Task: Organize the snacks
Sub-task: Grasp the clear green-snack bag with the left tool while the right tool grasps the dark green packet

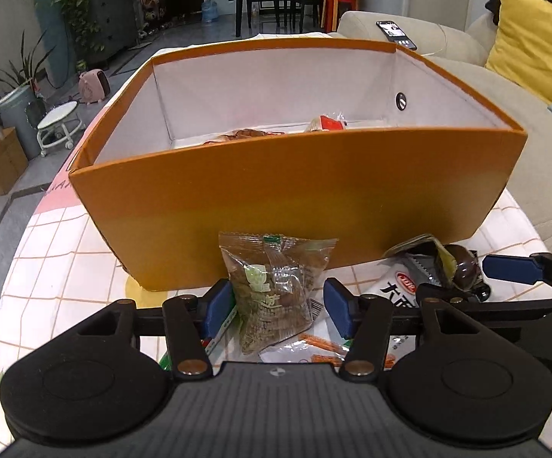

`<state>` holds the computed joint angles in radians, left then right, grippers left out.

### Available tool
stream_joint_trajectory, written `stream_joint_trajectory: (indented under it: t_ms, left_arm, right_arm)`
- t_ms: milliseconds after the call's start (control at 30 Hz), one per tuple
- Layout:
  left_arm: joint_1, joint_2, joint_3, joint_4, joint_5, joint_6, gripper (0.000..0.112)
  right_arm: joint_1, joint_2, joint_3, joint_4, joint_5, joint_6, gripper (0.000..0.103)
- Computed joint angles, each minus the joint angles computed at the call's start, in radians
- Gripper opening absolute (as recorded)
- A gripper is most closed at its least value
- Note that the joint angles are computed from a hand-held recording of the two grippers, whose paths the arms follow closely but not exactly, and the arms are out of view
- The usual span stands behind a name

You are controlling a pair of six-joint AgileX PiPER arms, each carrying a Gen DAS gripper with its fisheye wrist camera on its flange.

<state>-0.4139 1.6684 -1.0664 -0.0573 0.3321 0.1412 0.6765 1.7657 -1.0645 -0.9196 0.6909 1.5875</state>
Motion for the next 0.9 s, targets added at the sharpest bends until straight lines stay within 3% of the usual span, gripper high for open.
stream_joint_trajectory:
  t_ms: [267, 367, 600, 900]
  left_arm:
    - [0.008, -0.004, 0.030, -0.049, -0.046, 0.071, 0.049]
    - [0.020, -0.005, 0.017, -0.095, -0.020, 0.108, 0.045]
    - [0.037, -0.033, 0.022, -0.113, 0.006, 0.125, 0.041]
    - [0.041, -0.141, 0.054, -0.134, 0.065, 0.156, 0.040]
  right_arm:
    - [-0.011, 0.024, -0.017, 0.013, 0.000, -0.027, 0.049]
    - [-0.006, 0.029, -0.023, 0.006, 0.007, -0.033, 0.044]
    - [0.010, 0.019, -0.025, 0.012, 0.020, -0.048, 0.042]
    - [0.067, -0.037, -0.035, 0.059, 0.097, -0.092, 0.041]
